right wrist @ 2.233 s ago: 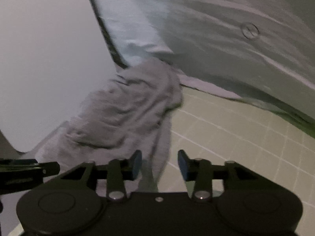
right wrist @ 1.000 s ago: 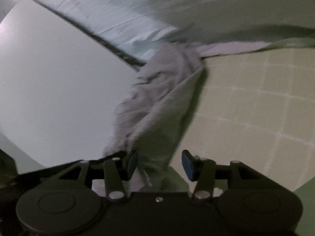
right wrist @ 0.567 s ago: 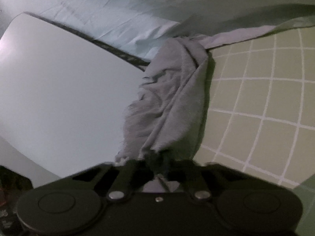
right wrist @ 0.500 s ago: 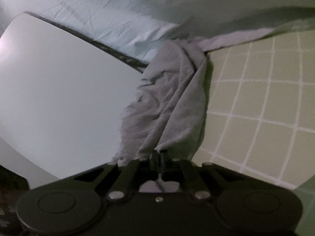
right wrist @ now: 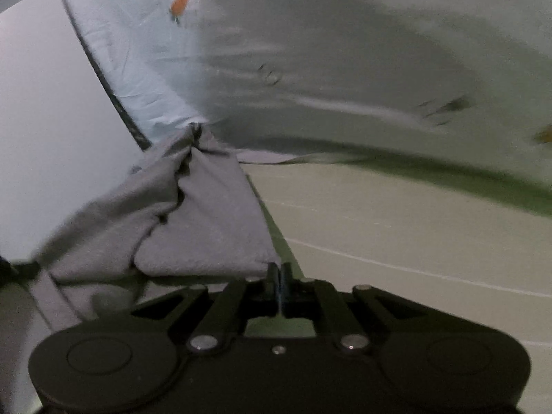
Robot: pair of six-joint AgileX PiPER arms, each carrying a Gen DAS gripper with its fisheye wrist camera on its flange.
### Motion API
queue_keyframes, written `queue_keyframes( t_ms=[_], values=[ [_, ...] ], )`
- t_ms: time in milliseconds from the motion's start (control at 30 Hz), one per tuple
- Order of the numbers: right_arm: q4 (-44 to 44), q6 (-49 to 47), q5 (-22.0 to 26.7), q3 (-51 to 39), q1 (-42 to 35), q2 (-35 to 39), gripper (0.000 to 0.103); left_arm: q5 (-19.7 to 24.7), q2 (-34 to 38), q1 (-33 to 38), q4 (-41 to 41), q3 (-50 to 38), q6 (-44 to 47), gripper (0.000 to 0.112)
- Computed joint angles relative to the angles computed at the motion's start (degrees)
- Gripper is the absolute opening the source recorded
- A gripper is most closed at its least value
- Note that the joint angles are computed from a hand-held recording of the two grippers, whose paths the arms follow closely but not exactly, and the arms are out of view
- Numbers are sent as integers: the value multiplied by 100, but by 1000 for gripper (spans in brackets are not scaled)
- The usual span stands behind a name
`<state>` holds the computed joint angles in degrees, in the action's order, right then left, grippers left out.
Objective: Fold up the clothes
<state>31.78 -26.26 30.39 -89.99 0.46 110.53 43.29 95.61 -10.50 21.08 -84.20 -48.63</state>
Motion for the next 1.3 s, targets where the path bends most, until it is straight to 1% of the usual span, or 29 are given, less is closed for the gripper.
queue_keyframes(
  t_ms=[67,100,133,200,267,367,400,467,533,567,633,700,733,767,800,833,867,900,933,967,1000,1033,1067,1100,1133,1167,1233,1300],
  values=[
    [-507,-68,-455,968,-163,-830,1,-75,-455,-163,-297,320,36,2],
    [-797,-57,-645,1406,-275,-1236,1,-67,-620,-297,-299,425,-2,2],
    [-1071,23,-741,1776,-446,-1623,1,-44,-768,-447,-270,511,-57,2],
    [-1463,300,-674,2293,-1018,-2267,1,29,-1044,-785,-111,678,-211,2],
    [-1821,404,-668,2716,-1718,-2823,1,152,-1298,-1223,228,867,-567,2],
    [-2045,-27,-769,3089,-2984,-3474,1,343,-1700,-1734,622,1194,-1086,2],
    [-1964,-313,-816,3127,-3375,-3604,1,459,-1835,-1926,803,1306,-1317,2],
    [-1670,-832,-832,3066,-4206,-3780,1,831,-2027,-2267,1123,1442,-1767,2],
    [-1185,-1326,-704,2910,-4910,-3829,1,1285,-2221,-2665,1422,1576,-2209,2],
    [-837,-1647,-496,2796,-5268,-3813,1,1541,-2287,-2898,1524,1614,-2384,2],
    [-408,-2080,-29,2688,-5810,-3783,2,1791,-2419,-3198,1406,1697,-2390,4],
    [-395,-2202,288,2762,-6064,-3837,6,2007,-2476,-3530,1324,1740,-2456,6],
    [-450,-2231,430,2854,-6104,-3899,13,2100,-2455,-3717,1315,1735,-2532,7],
    [-439,-2301,560,2951,-6168,-3964,29,2191,-2428,-3902,1303,1727,-2606,8],
    [-351,-2417,677,3054,-6262,-4034,37,2270,-2362,-4080,1321,1697,-2675,11],
    [-300,-2443,797,3172,-6345,-4117,47,2345,-2285,-4252,1339,1658,-2737,16],
    [-287,-2364,920,3309,-6411,-4215,48,2387,-2203,-4370,1350,1618,-2778,19],
    [-224,-2335,1134,3402,-6558,-4273,49,2422,-2118,-4476,1358,1575,-2811,26],
    [-139,-2304,1431,3425,-6734,-4244,50,2455,-2033,-4577,1362,1529,-2839,32],
    [-85,-2210,1698,3426,-6829,-4170,53,2460,-1959,-4655,1360,1491,-2870,35],
    [-32,-2122,1961,3426,-6925,-4088,55,2441,-1872,-4709,1353,1435,-2886,40],
    [41,-2060,2177,3427,-7016,-3982,60,2423,-1806,-4803,1382,1420,-2957,49],
    [135,-2024,2340,3428,-7098,-3850,65,2390,-1724,-4874,1436,1380,-3022,54],
    [217,-1997,2447,3454,-7163,-3740,67,2356,-1637,-4939,1492,1332,-3081,65],
    [288,-1984,2489,3509,-7207,-3658,70,2323,-1549,-5000,1548,1282,-3137,70],
    [339,-1981,2487,3574,-7236,-3602,72,2262,-1435,-5040,1637,1219,-3189,72],
    [353,-1928,2341,3626,-7145,-3470,74,2240,-1176,-5105,1744,1018,-3258,84],
    [387,-1866,2237,3545,-6968,-3278,76,2286,-892,-5179,1828,732,-3261,89]
  ],
)
